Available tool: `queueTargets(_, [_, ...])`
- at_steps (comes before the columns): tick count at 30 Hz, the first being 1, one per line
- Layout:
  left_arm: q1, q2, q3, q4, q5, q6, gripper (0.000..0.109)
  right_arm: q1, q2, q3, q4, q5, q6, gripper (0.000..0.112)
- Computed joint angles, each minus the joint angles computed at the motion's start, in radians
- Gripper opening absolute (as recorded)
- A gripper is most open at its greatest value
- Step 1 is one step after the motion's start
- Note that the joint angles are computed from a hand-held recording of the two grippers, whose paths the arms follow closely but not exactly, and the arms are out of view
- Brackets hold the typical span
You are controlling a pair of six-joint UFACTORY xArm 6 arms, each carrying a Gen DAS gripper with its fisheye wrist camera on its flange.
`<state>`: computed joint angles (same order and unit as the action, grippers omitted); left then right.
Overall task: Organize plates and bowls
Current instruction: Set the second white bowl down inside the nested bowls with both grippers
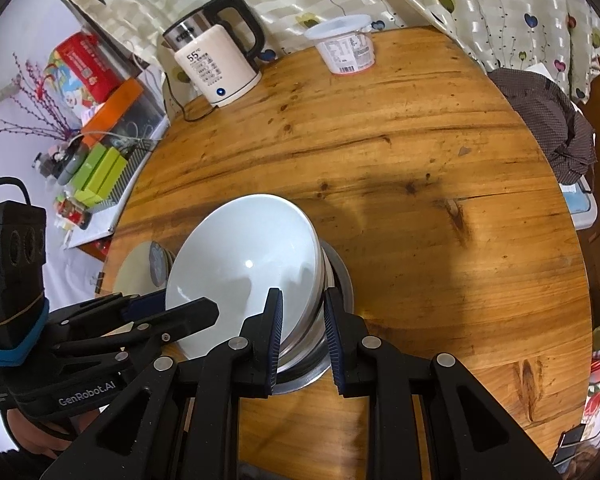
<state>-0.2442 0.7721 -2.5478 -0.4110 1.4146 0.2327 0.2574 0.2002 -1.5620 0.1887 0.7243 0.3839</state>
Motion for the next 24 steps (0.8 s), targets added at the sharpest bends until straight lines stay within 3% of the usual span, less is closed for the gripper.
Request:
queueTargets(11, [-0.017,-0.122,0.217,0.042,-0.133,0.042,0.038,0.01,0.008,-0.009,-0.041,0.015,0.009,0.023])
queueTargets(24, [-0.005,-0.168,0.305,-0.008,-0.213,0.064,0.038,0.016,-0.008,0.003,-0.107,-0.013,0.029,0.023])
